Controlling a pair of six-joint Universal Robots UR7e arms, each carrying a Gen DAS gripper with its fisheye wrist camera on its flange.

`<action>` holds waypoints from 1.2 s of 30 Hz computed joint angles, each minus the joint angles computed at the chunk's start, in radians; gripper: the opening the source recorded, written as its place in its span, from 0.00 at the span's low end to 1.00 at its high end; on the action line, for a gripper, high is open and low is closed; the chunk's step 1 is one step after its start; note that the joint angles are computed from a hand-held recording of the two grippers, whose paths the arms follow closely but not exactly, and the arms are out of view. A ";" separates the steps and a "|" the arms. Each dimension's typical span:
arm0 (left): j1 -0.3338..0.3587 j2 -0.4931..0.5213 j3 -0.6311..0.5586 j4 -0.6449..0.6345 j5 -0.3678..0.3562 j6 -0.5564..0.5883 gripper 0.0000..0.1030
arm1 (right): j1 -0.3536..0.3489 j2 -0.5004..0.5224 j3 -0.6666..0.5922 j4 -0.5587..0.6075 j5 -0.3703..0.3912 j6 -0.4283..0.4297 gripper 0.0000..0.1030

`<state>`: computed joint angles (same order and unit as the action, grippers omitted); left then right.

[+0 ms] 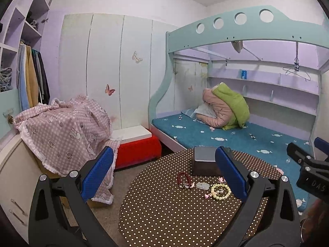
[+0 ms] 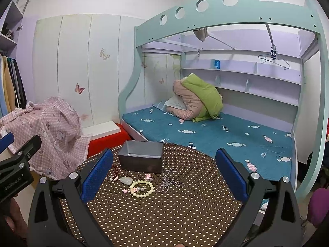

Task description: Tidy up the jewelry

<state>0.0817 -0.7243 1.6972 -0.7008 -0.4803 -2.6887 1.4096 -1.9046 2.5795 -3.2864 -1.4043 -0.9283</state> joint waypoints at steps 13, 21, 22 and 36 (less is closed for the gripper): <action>0.194 -0.098 0.180 -0.489 0.016 0.370 0.95 | 0.034 0.259 -0.109 -0.043 -0.219 0.021 0.93; 0.361 -0.100 0.251 -0.879 0.020 0.702 0.95 | 0.044 0.427 -0.220 0.012 -0.362 0.044 0.93; 0.387 -0.091 0.249 -0.931 0.020 0.757 0.95 | 0.042 0.438 -0.232 0.023 -0.372 0.045 0.93; 0.609 -0.041 0.204 -1.258 0.001 1.149 0.95 | 0.014 0.587 -0.391 0.180 -0.481 0.076 0.93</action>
<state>0.6904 -0.7658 1.9015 -1.9591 -0.4789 -1.5397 1.4238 -1.3175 2.1881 -3.1064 -1.8853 -0.8520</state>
